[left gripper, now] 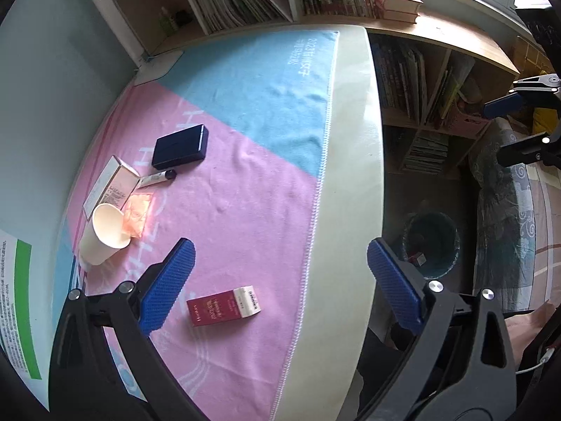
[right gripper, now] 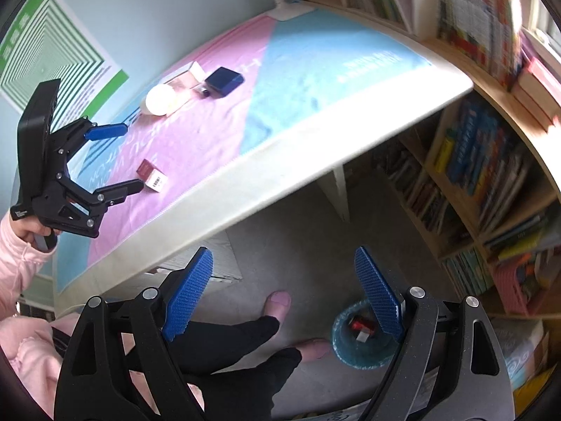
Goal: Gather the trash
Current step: 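Swing both tools back toward the items on the rug, then grasp the white paper cup with the left tool while the right tool grasps the navy case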
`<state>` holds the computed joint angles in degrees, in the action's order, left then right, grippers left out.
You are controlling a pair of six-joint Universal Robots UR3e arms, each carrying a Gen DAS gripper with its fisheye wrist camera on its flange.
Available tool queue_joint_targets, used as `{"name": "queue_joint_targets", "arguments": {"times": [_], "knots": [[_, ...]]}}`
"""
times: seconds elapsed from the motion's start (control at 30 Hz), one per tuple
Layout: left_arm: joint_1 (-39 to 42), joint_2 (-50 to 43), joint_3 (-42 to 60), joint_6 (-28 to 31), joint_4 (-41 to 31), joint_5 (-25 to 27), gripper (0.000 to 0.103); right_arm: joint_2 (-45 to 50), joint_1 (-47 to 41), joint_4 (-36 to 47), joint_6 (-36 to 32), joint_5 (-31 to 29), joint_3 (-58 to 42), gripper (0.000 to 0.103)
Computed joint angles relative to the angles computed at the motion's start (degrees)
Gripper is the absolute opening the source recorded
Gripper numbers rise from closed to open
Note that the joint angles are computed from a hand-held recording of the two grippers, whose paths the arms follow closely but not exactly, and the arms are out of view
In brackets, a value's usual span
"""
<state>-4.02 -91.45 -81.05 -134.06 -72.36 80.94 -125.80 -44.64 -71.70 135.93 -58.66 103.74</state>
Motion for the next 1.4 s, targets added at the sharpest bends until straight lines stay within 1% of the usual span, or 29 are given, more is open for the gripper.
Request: {"name": "queue_joint_targets", "arguments": {"times": [0.17, 0.3, 0.43, 0.63, 0.7, 0.77, 0.97, 1.27, 1.4], "knots": [[4.0, 0.5, -0.1, 1.5, -0.2, -0.5, 0.096, 5.4, 8.9, -8.2, 7.5, -0.3, -1.7, 0.083], [7.1, 0.5, 0.2, 3.1, -0.2, -0.8, 0.096, 10.9, 15.9, -14.5, 12.9, -1.7, -4.0, 0.083], [10.8, -0.3, 1.2, 5.4, 0.0, -1.0, 0.096, 16.5, 21.7, -19.5, 17.0, -3.1, -6.9, 0.083], [15.0, -3.6, 5.0, 6.8, -0.3, -1.0, 0.096, 26.2, 29.2, -25.1, 22.2, -5.5, -13.5, 0.083], [16.3, -4.6, 6.4, 7.3, -0.8, -1.3, 0.096, 29.2, 31.1, -26.1, 23.3, -5.8, -16.0, 0.083], [17.4, -5.9, 7.9, 7.8, -0.9, -1.2, 0.096, 32.3, 33.1, -27.1, 24.7, -6.5, -18.7, 0.086], [19.6, -10.5, 12.4, 8.8, -1.0, -1.5, 0.096, 41.3, 37.8, -28.1, 28.2, -7.6, -27.6, 0.086], [21.6, -19.2, 23.1, 9.3, -4.2, -1.4, 0.096, 56.1, 43.3, -24.2, 30.3, -10.0, -46.8, 0.086], [21.7, -22.9, 27.7, 10.1, -5.6, -0.8, 0.096, 62.5, 44.7, -22.5, 32.0, -10.8, -55.9, 0.088]]}}
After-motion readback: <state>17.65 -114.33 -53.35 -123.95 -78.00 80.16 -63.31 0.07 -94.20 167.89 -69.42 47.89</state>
